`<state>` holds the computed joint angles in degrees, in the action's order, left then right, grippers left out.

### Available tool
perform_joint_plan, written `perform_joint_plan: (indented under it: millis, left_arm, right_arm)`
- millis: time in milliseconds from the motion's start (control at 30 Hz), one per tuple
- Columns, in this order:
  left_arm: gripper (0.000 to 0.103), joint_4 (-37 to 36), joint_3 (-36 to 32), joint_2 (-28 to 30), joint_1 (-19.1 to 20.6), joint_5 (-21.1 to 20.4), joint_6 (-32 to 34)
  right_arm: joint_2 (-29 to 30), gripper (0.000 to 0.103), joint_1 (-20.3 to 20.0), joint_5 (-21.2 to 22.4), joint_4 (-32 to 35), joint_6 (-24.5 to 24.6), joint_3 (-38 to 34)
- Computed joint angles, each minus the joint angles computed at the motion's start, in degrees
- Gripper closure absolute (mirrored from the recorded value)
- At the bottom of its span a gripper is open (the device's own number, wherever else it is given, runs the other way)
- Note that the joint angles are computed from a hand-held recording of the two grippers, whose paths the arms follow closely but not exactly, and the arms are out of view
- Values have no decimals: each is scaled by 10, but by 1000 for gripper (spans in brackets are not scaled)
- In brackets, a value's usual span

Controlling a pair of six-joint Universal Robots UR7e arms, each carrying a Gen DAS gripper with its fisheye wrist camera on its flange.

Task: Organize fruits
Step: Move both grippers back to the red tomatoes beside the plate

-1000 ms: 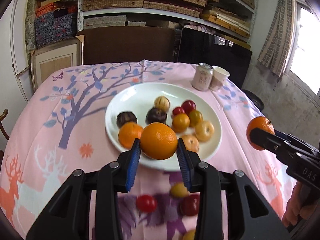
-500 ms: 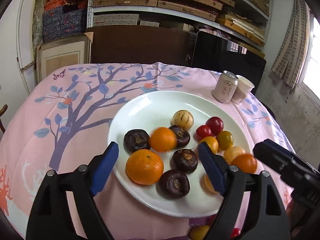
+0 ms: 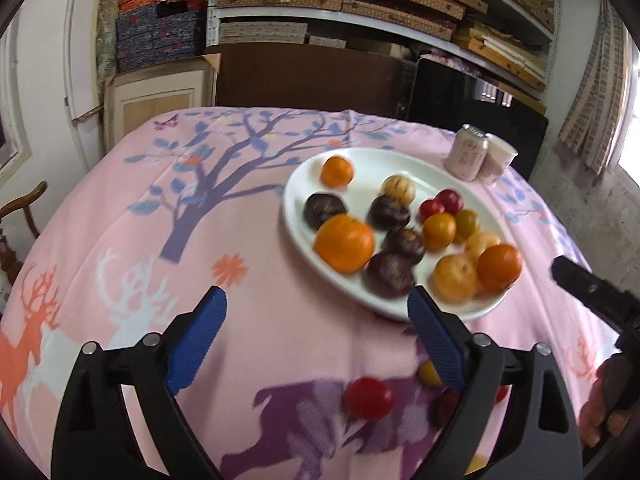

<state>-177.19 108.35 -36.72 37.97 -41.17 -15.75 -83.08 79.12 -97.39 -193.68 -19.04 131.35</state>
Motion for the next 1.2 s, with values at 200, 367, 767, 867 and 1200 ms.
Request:
perform_joint_plan:
  millis: [200,367,767,867,1200]
  left_arm:
    - [13,11,55,-27,-11,9,-53]
    - [11,21,76,-27,-28,26,-60]
    - [8,59,66,4,-51,63,-35]
    - [8,63,63,6,-52,65,-34]
    - [8,75,58,7,-47,61,-40]
  right_arm:
    - [-46,16,-18,21,-26,4,56]
    - [-65,15,-30,31,-27,6,75]
    - [-65,14,-29,24,-15,11,72]
    - [-64,13,-28,22,-15,11,72]
    - [-57,13,-25,12,-8,11,68]
